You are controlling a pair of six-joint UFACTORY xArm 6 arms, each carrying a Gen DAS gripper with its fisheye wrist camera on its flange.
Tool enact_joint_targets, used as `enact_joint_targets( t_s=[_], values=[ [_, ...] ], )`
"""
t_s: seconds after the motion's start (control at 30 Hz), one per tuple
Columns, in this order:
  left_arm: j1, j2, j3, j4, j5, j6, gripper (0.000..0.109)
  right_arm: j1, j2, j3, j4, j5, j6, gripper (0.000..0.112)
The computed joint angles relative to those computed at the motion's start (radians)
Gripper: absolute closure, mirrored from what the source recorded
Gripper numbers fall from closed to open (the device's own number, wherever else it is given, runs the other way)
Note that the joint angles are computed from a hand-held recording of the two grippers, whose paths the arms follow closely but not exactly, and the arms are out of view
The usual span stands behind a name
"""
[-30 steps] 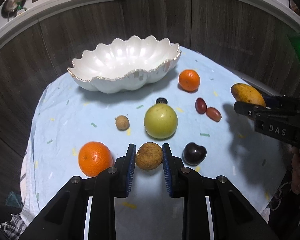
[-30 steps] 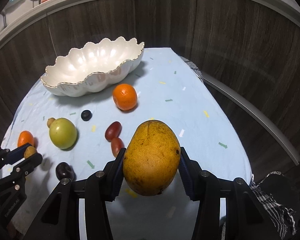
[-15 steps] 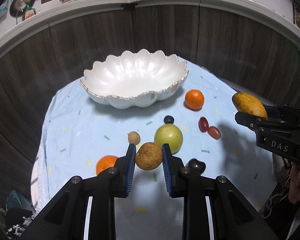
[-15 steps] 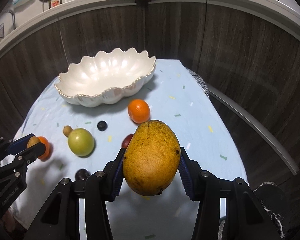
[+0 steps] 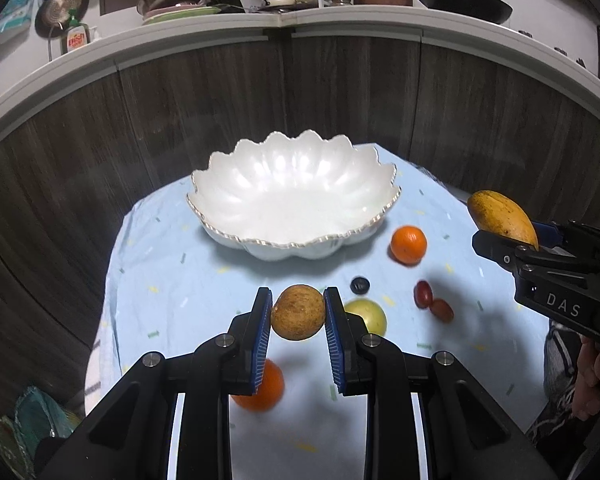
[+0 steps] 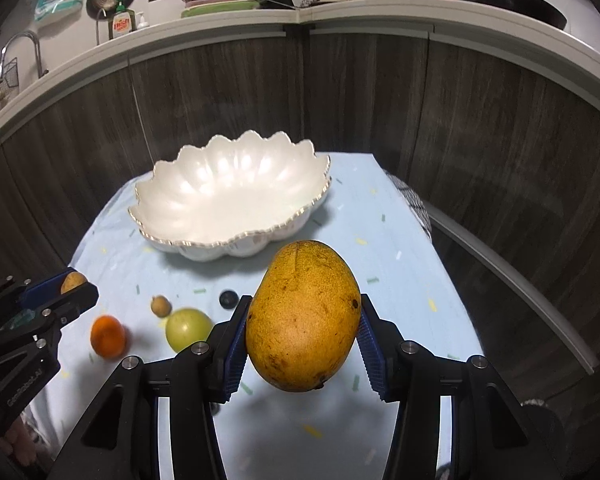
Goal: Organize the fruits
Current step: 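Carry the brown fruit in the left tool over the white bowl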
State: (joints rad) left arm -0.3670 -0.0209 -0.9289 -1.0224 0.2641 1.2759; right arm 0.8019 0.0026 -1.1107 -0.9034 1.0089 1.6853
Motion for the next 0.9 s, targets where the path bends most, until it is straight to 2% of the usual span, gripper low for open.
enact_joint_targets(
  t_s=[0.4, 0.9],
  values=[
    [0.007, 0.084, -0.141, 0.021, 0.024, -0.044, 0.082, -0.056, 0.035, -0.082, -0.052, -0.007, -0.065, 0.062],
    [0.016, 0.210, -0.327, 0.084, 0.048, -0.125, 0.082, -0.137, 0.096, -0.166, -0.058, -0.059, -0.135, 0.062]
  ],
)
